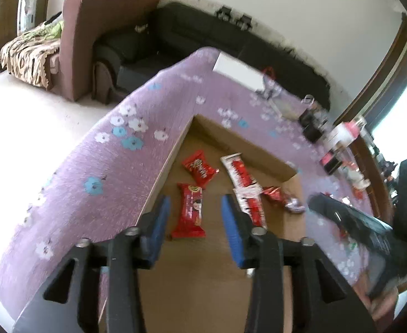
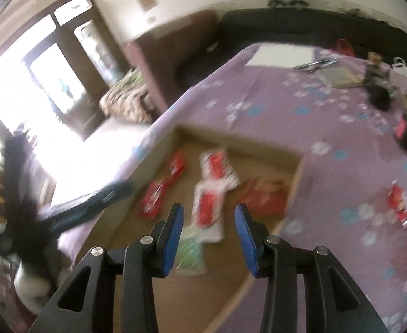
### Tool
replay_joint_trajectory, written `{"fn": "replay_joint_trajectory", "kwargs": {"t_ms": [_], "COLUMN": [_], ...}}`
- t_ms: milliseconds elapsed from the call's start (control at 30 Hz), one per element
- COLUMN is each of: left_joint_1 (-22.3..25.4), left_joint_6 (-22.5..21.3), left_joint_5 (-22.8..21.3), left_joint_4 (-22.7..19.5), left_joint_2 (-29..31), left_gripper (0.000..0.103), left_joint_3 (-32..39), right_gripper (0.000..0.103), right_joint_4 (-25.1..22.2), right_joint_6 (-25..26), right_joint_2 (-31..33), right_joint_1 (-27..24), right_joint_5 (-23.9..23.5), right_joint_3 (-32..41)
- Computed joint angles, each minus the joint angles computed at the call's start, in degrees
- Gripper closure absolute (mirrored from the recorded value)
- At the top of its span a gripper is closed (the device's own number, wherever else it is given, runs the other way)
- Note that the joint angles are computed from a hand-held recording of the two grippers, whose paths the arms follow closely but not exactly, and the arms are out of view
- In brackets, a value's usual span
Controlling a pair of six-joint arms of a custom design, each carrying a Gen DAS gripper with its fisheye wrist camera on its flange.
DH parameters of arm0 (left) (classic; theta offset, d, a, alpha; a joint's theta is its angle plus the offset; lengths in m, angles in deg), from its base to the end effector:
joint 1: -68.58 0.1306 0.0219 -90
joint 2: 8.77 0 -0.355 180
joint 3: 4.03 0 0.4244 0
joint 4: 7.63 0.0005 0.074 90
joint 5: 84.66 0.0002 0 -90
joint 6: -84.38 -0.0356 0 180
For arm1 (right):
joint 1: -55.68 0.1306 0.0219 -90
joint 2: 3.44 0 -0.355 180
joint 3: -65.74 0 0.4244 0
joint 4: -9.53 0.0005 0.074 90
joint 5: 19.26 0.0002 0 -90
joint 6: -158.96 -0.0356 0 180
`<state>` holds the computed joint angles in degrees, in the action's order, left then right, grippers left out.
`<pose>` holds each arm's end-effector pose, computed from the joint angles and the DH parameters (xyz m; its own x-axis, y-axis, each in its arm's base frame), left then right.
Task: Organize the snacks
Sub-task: 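Carry both packets over the cardboard tray and open both grippers, then grasp a pink packet with the right gripper while the left grasps a brown foil packet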
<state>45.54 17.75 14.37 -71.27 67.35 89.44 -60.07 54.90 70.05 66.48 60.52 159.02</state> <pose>0.3815 -0.1688 0.5228 -0.8035 -0.0840 -0.5893 0.1826 0.9075 -0.3782 0.3826 0.0789 0.5312 -0.8000 0.0908 -0.5931 -0.1057 0.9517 0.2883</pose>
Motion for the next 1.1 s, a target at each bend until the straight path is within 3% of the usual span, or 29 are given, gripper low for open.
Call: {"fn": "replay_joint_trajectory", "kwargs": {"t_ms": [33, 200, 367, 567, 667, 833, 967, 1100], "left_joint_1": [-0.04, -0.85, -1.71, -4.02, -6.41, -11.3, -15.9, -19.82], "left_joint_6": [0.38, 1.12, 1.81, 2.93, 3.09, 4.21, 5.65, 5.86], "left_joint_5": [0.03, 0.82, -0.15, -1.52, -2.57, -3.61, -3.94, -5.28], "left_joint_4": [0.56, 1.1, 0.48, 0.39, 0.27, -0.04, 0.12, -0.4], "left_joint_2": [-0.65, -2.26, -3.16, -4.06, -4.31, -3.9, -3.39, -2.05], "left_gripper": [0.049, 0.048, 0.048, 0.048, 0.046, 0.044, 0.044, 0.044], "left_joint_3": [-0.4, -1.37, -1.64, -1.31, -0.99, -0.41, -0.2, 0.56], "right_gripper": [0.061, 0.061, 0.061, 0.059, 0.045, 0.044, 0.044, 0.044], "right_joint_4": [0.05, -0.03, -3.27, 0.03, 0.46, -0.96, -2.17, -1.44], "right_joint_6": [-0.44, -3.25, -4.66, -4.75, -2.63, 1.63, 3.7, 6.58], "right_joint_2": [0.6, 5.24, 9.21, 3.06, -1.4, -7.65, -9.35, -10.29], "right_joint_1": [-1.0, -3.03, -2.55, -4.55, -7.12, -18.1, -30.66, -38.7], "right_joint_5": [-0.53, -5.37, -8.97, -8.41, -5.13, -3.1, -3.61, -0.55], "right_joint_3": [0.55, 2.65, 2.79, -0.02, -1.26, -4.18, -6.06, -8.44]}}
